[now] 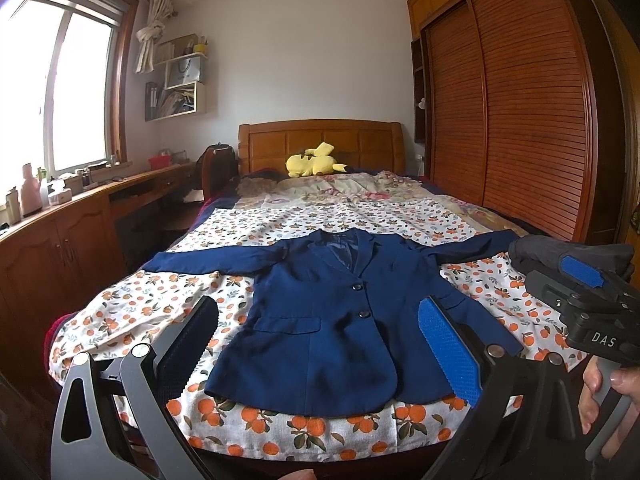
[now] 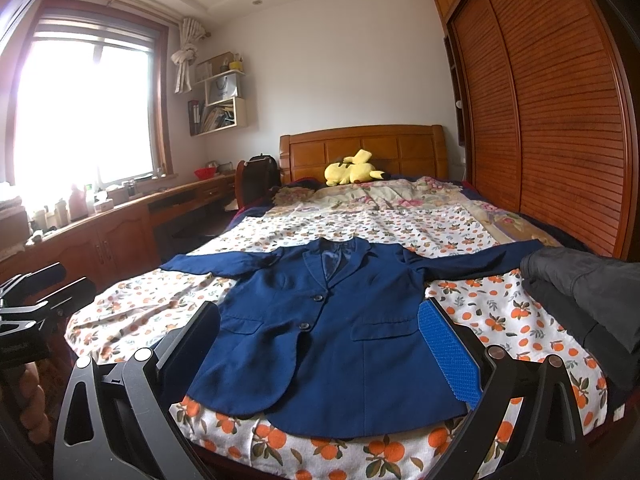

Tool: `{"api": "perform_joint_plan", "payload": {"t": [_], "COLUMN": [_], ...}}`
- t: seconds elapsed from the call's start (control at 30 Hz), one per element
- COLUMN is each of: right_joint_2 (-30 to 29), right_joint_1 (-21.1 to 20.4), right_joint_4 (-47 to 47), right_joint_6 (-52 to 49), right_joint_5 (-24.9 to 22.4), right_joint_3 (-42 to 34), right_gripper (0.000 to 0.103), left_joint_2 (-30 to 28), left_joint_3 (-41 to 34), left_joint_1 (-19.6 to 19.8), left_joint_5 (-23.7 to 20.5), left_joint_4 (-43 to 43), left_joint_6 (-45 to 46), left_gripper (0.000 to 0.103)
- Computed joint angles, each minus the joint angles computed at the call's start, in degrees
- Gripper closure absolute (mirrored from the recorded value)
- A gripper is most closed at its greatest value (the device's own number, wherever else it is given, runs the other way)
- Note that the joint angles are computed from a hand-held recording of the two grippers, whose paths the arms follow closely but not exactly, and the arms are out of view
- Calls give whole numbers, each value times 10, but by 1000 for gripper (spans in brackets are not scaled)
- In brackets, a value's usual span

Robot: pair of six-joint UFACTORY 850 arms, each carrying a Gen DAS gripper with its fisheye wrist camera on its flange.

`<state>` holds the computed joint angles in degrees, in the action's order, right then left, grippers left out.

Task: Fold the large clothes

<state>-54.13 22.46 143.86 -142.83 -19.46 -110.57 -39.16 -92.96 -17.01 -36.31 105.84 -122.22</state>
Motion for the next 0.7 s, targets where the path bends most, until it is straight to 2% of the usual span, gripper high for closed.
{"api": "perform_joint_plan", "payload": {"t": [0.5, 0.7], "right_joint_2": [-10, -37], "right_joint_1": [5, 5], "right_joint_4": [8, -35], "right_joint_6": [-8, 26], "right_joint_5": [9, 21], "right_joint_3": [-9, -46], "right_gripper": [7, 7], "left_joint_2": [-3, -22], "left_joint_3": [-2, -19], "left_joint_1": [4, 18], "left_joint_5": [8, 29], "left_joint_4": [-11, -26], "left_joint_6": [7, 19], "left_gripper": [2, 2]}}
